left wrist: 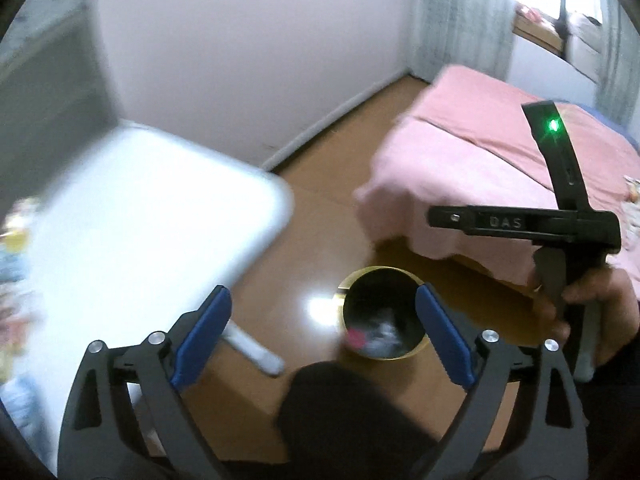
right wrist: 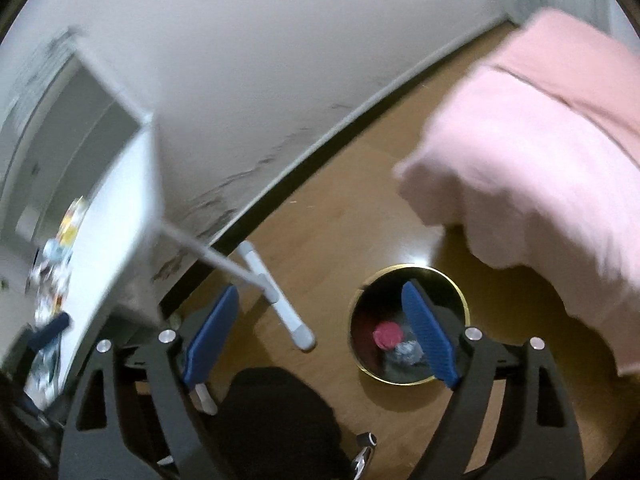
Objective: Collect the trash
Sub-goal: 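Grasp the blue-white wrapper with the left tool while the right tool grasps crumpled white paper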
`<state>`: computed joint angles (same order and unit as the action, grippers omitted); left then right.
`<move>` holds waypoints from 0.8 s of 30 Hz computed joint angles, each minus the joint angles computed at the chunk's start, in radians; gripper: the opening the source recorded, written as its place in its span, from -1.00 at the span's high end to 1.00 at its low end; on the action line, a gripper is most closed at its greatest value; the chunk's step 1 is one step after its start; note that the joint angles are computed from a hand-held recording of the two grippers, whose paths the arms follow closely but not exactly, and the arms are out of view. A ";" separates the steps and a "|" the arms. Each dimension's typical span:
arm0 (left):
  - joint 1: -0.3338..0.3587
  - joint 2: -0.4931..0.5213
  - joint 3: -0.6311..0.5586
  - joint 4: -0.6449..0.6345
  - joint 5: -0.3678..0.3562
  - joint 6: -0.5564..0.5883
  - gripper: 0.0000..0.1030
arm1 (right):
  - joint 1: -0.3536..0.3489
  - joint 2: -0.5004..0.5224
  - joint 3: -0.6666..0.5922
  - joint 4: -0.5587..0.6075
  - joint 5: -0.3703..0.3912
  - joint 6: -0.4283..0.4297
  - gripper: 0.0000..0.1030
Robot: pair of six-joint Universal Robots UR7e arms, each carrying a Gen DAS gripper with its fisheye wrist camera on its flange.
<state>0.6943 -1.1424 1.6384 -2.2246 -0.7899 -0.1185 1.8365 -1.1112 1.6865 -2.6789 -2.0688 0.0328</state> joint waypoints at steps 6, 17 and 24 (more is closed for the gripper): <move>-0.041 -0.277 0.085 0.196 0.229 -0.065 -0.84 | 0.129 0.089 -0.067 0.047 0.047 -0.066 -0.66; 0.029 -0.499 0.105 0.497 0.322 -0.061 -0.87 | 0.269 0.244 -0.192 0.145 0.120 -0.144 -0.67; 0.132 -0.495 0.113 0.412 0.273 -0.002 -0.78 | 0.325 0.336 -0.274 0.194 0.119 -0.169 -0.67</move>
